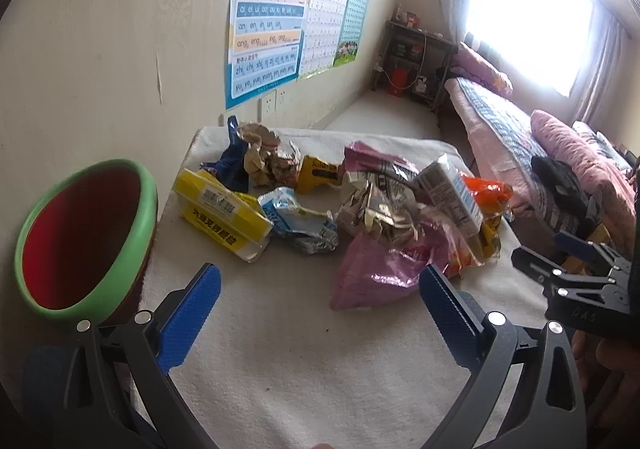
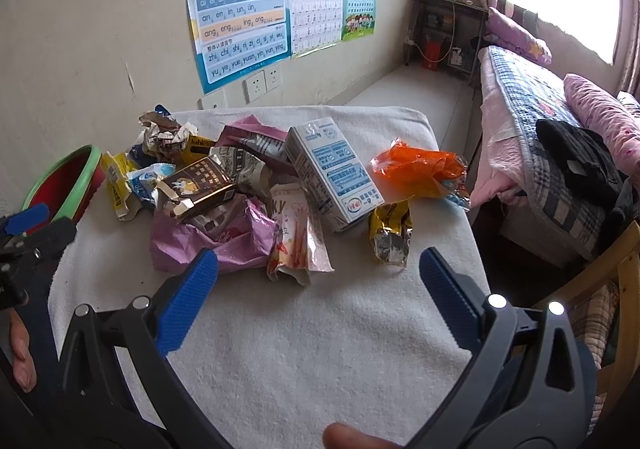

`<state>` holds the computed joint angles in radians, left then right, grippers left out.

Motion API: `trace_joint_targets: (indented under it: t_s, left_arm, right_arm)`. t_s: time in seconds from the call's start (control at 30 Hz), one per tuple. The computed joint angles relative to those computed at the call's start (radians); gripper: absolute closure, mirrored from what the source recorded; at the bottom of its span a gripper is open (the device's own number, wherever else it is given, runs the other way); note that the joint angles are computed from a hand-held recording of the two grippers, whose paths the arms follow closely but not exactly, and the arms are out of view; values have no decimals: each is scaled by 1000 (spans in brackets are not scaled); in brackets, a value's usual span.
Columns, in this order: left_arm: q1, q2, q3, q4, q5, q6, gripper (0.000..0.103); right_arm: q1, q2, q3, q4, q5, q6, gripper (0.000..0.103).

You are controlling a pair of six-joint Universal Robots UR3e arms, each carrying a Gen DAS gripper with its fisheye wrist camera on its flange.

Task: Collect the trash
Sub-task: 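Grasp the yellow box with the left tool while the right tool grasps the white milk carton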

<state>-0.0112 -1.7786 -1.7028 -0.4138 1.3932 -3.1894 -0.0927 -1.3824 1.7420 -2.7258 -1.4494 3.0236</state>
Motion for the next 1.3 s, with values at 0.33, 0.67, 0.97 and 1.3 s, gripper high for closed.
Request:
trace_joint_targets:
  t_s: [0.33,0.67,0.97,1.3]
  left_arm:
    - [31,-56,142,-177,-15,-41,8]
    - [38,-272,470,-402,33,-60,8]
    - [114,-415,677,-530,-14,-247,9]
    - [136,-647,981,-680,-46,-397,35]
  right_arm:
    - [-44,19,-67,37,48,-12,4]
    - [-58,220,-383,253,63,-74,3]
    - [-35,427,-691,404,37,-132,3]
    - [-12,630,-1003,525,23,-184,4]
